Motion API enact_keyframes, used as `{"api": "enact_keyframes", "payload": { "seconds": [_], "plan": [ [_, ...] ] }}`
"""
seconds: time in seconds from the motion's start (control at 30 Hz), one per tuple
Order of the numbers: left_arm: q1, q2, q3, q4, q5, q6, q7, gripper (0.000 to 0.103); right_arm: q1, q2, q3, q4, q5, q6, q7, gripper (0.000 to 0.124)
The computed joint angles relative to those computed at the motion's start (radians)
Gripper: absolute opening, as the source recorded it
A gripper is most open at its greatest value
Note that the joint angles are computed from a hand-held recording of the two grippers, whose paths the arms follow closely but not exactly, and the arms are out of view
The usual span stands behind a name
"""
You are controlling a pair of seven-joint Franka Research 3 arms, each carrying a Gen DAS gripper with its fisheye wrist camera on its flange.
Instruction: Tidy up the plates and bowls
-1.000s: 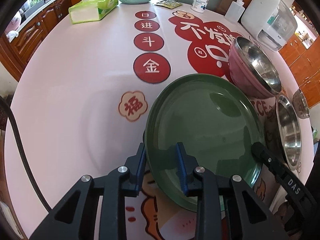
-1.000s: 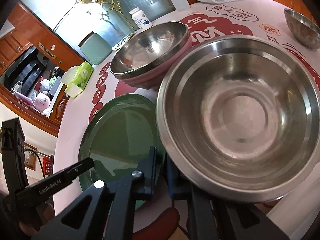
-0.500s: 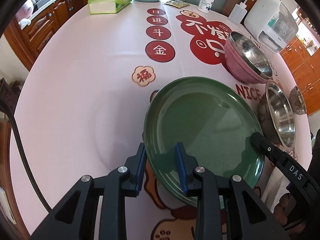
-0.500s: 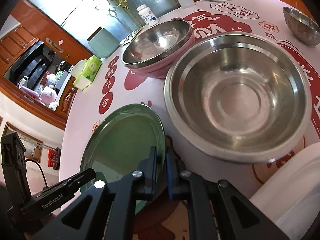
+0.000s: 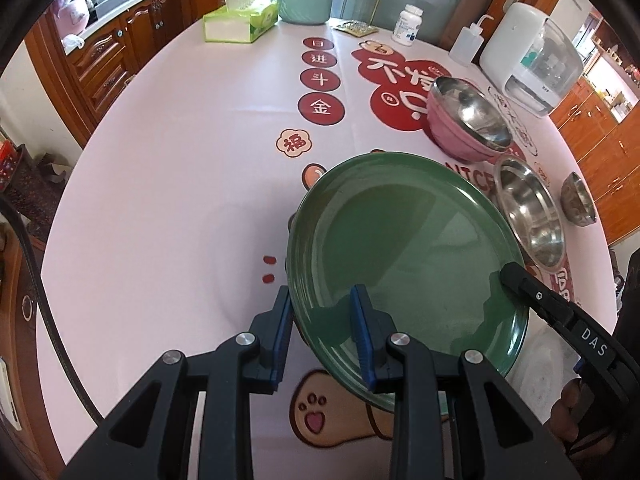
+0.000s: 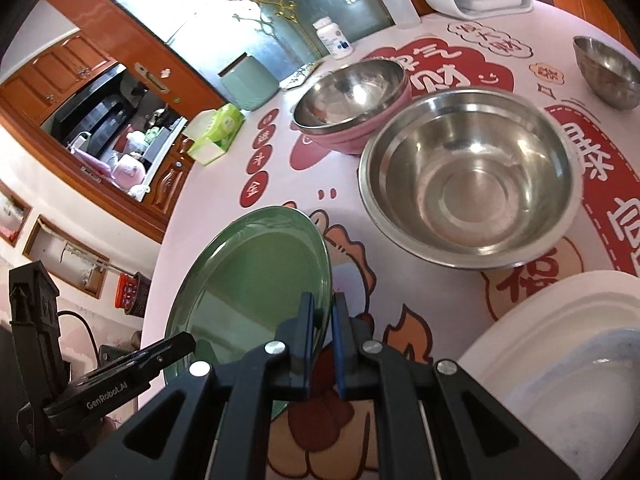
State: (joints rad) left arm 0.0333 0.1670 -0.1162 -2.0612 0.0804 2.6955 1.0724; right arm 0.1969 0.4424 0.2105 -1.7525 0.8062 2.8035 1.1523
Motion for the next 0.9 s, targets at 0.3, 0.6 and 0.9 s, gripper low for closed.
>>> {"api": "enact_keyframes", "payload": {
  "seconds": [0.3,0.6,0.9],
  "plan": [
    [-0.036,-0.14,-0.008,-0.139,0.032,0.049,-0.05,0.027,-0.03,-0.154,0.027,-0.169,0.176,0.046,-0.198,0.008],
    [-0.085,-0.302,-0.018,-0.298,0.055,0.106,-0.108,0.027,0.021,-0.343,-0.026,-0.36,0.445,0.083,-0.437,0.009],
    [-0.138,-0.414,-0.033,-0.4,0.082,0.136,-0.145,0.027,0.105,-0.498,-0.114,-0.515,0.623,0.12,-0.597,0.009]
  ]
}}
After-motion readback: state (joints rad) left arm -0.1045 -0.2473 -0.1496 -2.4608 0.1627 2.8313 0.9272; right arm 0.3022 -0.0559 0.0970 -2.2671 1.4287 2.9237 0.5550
